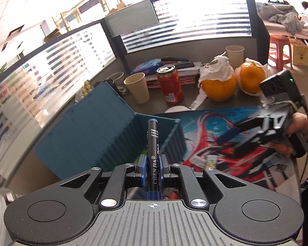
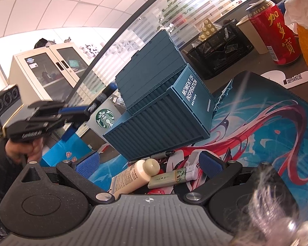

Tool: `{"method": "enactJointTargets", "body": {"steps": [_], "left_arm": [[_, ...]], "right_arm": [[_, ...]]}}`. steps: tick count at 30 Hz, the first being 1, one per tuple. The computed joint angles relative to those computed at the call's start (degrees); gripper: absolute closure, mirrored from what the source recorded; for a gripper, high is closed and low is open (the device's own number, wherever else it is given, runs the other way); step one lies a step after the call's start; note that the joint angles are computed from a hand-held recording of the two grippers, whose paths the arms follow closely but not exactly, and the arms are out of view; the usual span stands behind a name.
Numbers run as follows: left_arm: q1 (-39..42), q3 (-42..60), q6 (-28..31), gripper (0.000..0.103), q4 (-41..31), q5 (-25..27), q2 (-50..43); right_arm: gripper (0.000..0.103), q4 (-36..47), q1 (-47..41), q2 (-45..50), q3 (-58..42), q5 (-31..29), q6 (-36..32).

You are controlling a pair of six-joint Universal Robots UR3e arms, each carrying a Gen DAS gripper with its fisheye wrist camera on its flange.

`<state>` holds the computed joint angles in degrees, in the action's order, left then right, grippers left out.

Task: Organize rigid objects
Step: 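Carry the black marker into the teal crate and open the left gripper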

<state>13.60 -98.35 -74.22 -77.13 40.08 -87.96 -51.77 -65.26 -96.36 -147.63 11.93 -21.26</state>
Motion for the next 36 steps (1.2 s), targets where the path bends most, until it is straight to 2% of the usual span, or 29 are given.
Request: {"method": "enactJointTargets", "body": {"steps": [9, 17, 22, 27, 32, 36], "left_arm": [[-8.19, 15.33, -6.07, 0.092, 4.91, 5.70, -16.43], [-12.95, 36.98, -8.21, 0.092, -2.18, 11.17, -33.44], [-14.44, 54.96, -7.19, 0.092, -14.87, 13.49, -43.78], [-15.67, 59.08, -6.64, 0.092, -16.68, 16.23, -47.60], [-15.86, 68.27, -8.66, 0.092, -21.48, 15.77, -53.38], [-15.97, 65.92, -9.58, 0.091, -18.36, 16.51, -52.44]], "right_arm": [[0.000, 0.01, 0.03, -0.03, 0.02, -0.01, 0.00], [0.000, 5.45, -0.48, -1.53, -0.64, 0.17, -3.30], [0.000, 4.21, -0.34, -1.22, -0.54, 0.08, -2.49], [0.000, 2.88, -0.19, -0.92, -0.32, 0.06, -1.68], [0.000, -1.12, 0.19, -0.05, 0.17, -0.12, 0.99], [0.000, -3.95, 0.45, 0.67, 0.39, -0.41, 2.86]]}}
